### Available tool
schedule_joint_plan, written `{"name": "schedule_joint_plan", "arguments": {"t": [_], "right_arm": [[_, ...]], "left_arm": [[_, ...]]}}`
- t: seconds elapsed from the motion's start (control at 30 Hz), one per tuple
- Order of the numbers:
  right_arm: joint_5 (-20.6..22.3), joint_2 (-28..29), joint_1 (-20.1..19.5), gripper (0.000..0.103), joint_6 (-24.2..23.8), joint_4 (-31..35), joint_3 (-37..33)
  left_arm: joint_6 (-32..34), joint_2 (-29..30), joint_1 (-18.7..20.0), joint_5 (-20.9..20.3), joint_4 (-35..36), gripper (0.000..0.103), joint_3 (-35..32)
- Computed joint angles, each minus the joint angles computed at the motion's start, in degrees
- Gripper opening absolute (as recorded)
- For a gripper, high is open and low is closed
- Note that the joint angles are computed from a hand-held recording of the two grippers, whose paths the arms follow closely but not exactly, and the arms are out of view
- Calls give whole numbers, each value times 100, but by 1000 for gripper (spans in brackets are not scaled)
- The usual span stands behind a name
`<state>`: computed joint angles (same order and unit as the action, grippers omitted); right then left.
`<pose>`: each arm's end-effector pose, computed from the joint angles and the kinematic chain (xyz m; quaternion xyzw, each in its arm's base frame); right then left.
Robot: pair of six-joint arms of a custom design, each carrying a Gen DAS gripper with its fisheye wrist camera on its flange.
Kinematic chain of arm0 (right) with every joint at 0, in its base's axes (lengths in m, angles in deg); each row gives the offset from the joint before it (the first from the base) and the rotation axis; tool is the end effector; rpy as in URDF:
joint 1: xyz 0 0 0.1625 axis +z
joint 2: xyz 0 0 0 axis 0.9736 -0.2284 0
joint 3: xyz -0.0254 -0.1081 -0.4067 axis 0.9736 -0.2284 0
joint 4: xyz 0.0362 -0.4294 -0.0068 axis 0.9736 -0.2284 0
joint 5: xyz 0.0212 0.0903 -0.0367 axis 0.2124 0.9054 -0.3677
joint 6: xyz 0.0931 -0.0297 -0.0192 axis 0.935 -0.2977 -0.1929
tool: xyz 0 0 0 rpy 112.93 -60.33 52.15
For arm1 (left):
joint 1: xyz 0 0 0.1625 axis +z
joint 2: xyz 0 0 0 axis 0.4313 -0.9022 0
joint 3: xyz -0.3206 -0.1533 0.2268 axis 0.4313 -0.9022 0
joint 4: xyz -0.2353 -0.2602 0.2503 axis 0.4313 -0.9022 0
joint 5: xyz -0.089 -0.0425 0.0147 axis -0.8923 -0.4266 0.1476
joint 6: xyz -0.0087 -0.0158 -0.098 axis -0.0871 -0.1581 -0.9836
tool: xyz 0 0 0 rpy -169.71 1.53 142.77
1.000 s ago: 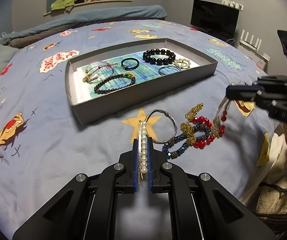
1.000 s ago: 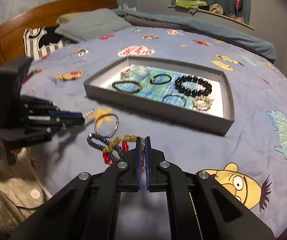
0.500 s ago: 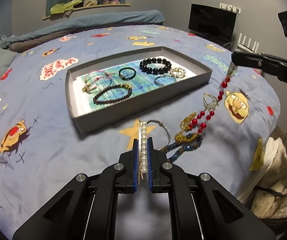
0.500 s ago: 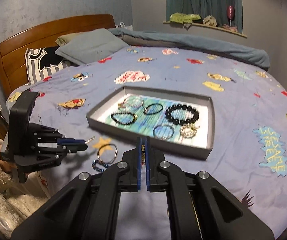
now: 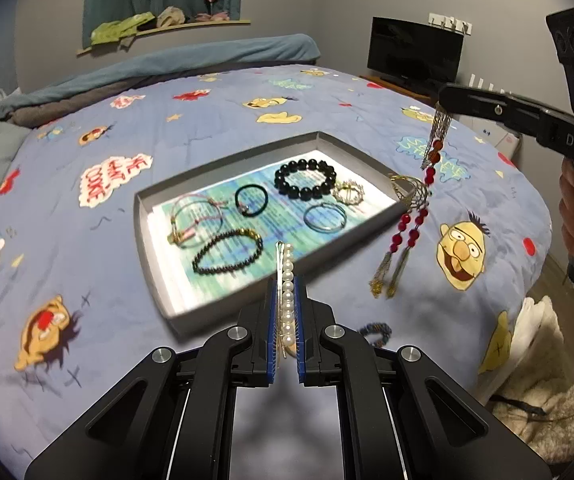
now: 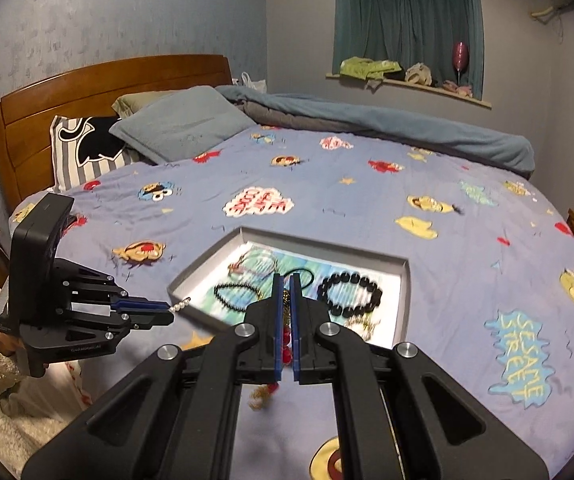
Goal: Organize jewelry
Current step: 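Carry the pearl clip and red tassel over the gray tray with both grippers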
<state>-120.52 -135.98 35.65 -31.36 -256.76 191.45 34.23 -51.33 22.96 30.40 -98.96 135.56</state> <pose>0.3103 -0.4850 0.1893 0.4046 -0.8269 0.3386 0.1946 -0.1539 -0.4645 0.2496 0.3293 0.8725 -0.2721 0.2372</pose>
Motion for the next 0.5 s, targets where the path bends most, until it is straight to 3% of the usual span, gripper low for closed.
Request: {"name": "schedule_joint_plan", "arguments": {"t": [0.5], "right_arm": [[24, 607, 152, 3, -173, -84, -1091]], "left_arm": [[223, 655, 501, -238, 508, 8, -975]]}}
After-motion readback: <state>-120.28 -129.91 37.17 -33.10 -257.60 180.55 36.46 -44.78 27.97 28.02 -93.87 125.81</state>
